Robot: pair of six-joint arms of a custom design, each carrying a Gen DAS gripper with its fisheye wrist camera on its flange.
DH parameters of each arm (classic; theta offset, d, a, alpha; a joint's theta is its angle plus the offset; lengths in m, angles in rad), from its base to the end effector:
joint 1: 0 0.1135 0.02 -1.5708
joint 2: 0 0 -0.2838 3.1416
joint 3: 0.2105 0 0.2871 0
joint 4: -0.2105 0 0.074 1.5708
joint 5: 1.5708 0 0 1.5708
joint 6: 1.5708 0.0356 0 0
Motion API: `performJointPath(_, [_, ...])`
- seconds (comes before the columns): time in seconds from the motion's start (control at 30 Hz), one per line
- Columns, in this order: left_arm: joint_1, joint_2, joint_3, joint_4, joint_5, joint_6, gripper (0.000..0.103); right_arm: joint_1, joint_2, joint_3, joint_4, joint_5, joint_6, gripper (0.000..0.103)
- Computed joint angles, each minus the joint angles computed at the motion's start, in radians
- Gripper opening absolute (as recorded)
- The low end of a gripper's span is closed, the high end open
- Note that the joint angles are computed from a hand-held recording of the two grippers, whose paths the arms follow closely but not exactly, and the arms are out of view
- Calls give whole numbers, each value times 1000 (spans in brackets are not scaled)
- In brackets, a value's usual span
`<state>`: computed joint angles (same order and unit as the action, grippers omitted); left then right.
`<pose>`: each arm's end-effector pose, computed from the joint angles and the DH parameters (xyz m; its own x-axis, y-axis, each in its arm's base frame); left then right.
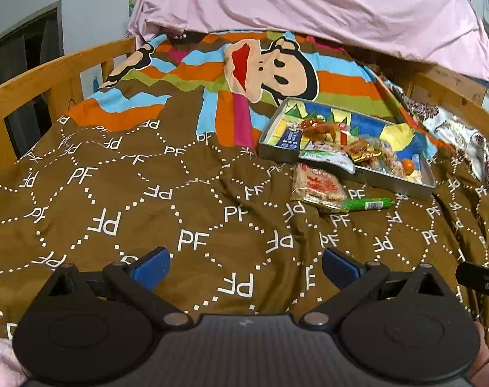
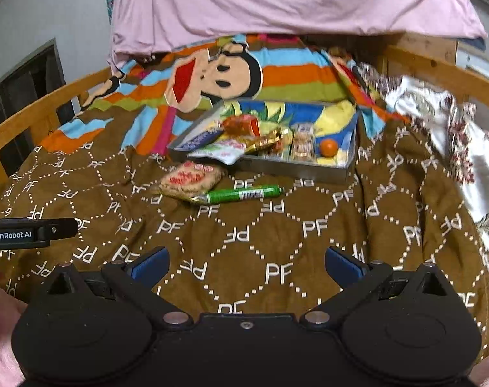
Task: Organize snacks
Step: 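Raise both tools back above the remaining snacks on the blanket, then grasp the rice cracker bag with the left tool while the right tool grasps the green stick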
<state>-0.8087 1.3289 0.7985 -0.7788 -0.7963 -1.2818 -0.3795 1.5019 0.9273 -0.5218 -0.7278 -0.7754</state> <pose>0.1911 -0.1634 0.2032 -0.5527 -0.3919 -0.7355 -0.5315 0.8455 -0.0511 0.3011 -0.0946 0.2049 -0.5861 -0.3289 -0.7405 -0.5824 0.8064 0.1028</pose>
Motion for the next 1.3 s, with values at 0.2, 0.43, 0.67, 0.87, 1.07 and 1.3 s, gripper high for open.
performJointPath(0.2, [27, 39, 30, -19, 21, 12, 102, 7, 27, 20, 12, 9, 58, 102])
performJointPath(0.43, [32, 84, 74, -64, -2, 17, 102, 17, 57, 40, 57, 26, 154, 102])
performJointPath(0.67, [66, 132, 126, -70, -23, 95, 102, 64, 120, 91, 58, 55, 182, 102])
performJointPath(0.87, [131, 183, 170, -13, -44, 265, 102, 130, 182, 144, 102, 110, 196, 102])
performJointPath(1.07, [212, 235, 194, 82, -29, 445, 102, 200, 262, 225, 131, 154, 153, 102])
performJointPath(1.3, [291, 316, 220, 214, -9, 630, 102, 277, 387, 318, 201, 172, -34, 102])
